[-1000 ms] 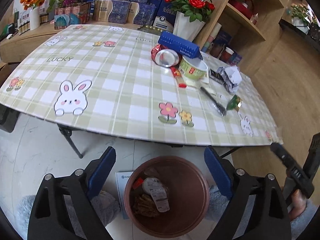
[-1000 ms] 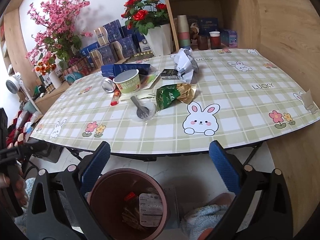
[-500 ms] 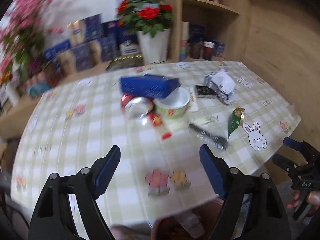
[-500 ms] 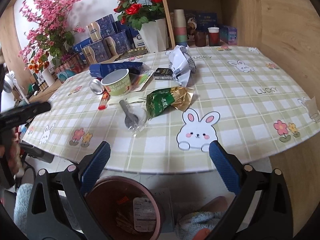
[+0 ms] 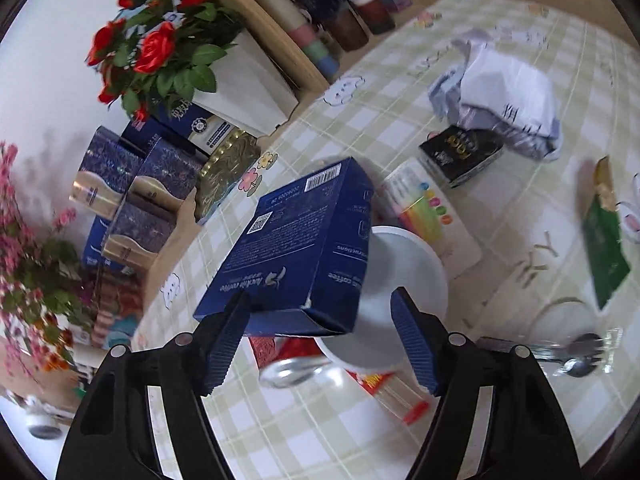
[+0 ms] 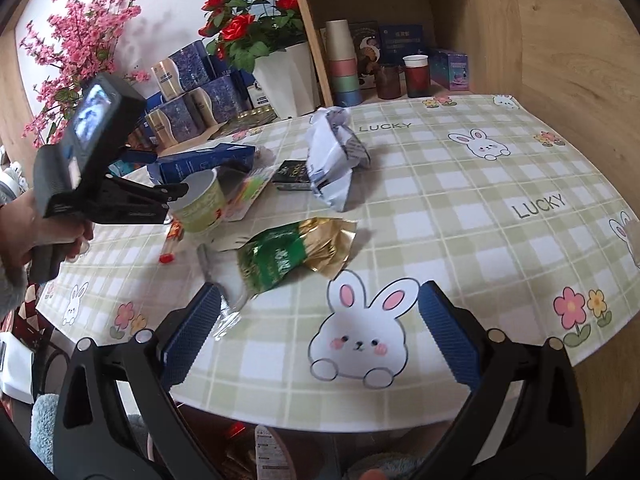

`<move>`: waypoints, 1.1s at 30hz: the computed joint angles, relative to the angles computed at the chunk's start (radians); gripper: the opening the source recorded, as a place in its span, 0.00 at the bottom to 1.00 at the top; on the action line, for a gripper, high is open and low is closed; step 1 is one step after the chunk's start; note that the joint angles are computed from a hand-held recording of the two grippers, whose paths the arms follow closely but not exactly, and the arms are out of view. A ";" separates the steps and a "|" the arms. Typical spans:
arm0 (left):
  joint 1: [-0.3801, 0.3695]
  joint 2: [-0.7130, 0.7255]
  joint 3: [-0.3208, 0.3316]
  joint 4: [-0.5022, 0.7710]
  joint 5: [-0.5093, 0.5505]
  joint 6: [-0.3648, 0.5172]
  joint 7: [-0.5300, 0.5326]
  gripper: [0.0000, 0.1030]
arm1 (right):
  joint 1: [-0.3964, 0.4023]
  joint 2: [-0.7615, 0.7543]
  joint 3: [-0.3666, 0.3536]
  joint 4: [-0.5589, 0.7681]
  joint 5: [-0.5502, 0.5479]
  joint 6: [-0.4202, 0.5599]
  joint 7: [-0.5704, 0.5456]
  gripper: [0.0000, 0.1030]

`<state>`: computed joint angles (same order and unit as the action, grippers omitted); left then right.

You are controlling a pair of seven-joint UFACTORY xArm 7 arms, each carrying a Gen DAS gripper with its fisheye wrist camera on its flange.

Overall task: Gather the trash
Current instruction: 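Grasp the blue coffee box with the left gripper, then lift the blue box with left gripper while right gripper grasps crumpled white paper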

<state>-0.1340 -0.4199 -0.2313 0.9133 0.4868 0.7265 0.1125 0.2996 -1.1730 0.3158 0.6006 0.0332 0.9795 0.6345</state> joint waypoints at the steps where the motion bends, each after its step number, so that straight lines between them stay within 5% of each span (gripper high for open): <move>1: 0.008 0.016 -0.009 0.008 0.026 -0.001 0.004 0.69 | 0.001 0.000 -0.006 -0.005 0.000 -0.004 -0.004 0.95; 11: -0.013 0.119 -0.014 0.076 0.124 0.009 0.057 0.69 | 0.001 -0.011 -0.038 -0.047 0.019 -0.040 -0.011 0.95; 15: -0.032 0.138 0.016 0.110 0.081 0.029 0.075 0.42 | 0.001 -0.010 -0.044 -0.049 0.021 -0.041 -0.015 0.94; 21: -0.070 0.088 0.113 0.161 -0.200 0.042 0.222 0.32 | -0.001 0.001 -0.048 -0.041 0.021 -0.056 -0.028 0.94; 29: 0.015 0.059 0.232 0.254 -0.508 0.184 0.170 0.26 | 0.003 0.036 -0.037 -0.010 0.030 -0.076 -0.025 0.95; 33: 0.058 0.042 0.271 0.231 -0.581 0.234 0.180 0.26 | 0.011 0.056 -0.033 -0.001 0.033 -0.082 -0.025 0.94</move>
